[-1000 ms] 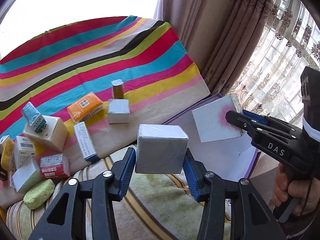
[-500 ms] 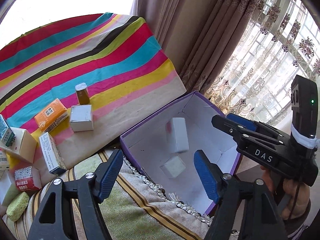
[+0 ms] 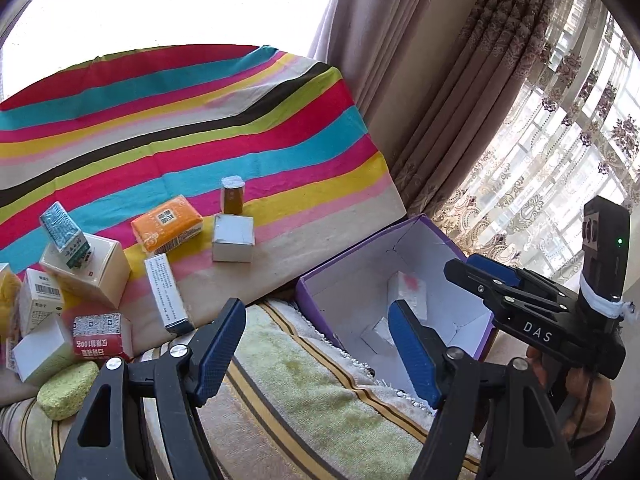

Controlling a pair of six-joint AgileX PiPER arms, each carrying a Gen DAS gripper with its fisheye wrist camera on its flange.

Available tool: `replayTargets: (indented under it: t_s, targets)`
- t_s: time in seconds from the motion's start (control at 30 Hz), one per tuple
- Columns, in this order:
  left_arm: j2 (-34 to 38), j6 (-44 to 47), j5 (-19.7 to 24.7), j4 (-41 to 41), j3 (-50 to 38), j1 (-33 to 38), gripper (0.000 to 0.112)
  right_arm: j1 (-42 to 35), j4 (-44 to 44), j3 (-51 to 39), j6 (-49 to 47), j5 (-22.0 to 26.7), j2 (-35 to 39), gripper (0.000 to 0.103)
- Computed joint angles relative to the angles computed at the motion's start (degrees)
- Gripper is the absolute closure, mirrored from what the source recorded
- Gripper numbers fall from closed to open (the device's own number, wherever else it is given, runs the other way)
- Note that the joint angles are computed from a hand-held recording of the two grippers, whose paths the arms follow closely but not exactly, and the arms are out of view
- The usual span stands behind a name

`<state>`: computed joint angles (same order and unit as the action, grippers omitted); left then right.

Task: Organize objects
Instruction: 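Move the open right gripper back over the boxes on the cloth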

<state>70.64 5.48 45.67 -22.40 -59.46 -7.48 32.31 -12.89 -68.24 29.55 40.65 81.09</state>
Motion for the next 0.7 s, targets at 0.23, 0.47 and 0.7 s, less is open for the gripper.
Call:
replayTargets:
  t_s: [0.23,0.47,0.7]
  targets:
    - [-6.0,5.1,2.3,-2.3,3.5,13.2,0.037,2.1,2.4,-2.2,-2.2,0.0,1.3,0.042]
    - [-10.5,17.1,5.5,-6.6,5.4,30.8,0.037,4.2,3.0,-5.1,-3.3,0.6,3.7,0.036]
    - [-7.2,27.7,9.1,-10.5,3.2,47.3,0.037,6.2,4.7,-12.5,-5.8,2.5,9.6,0.031]
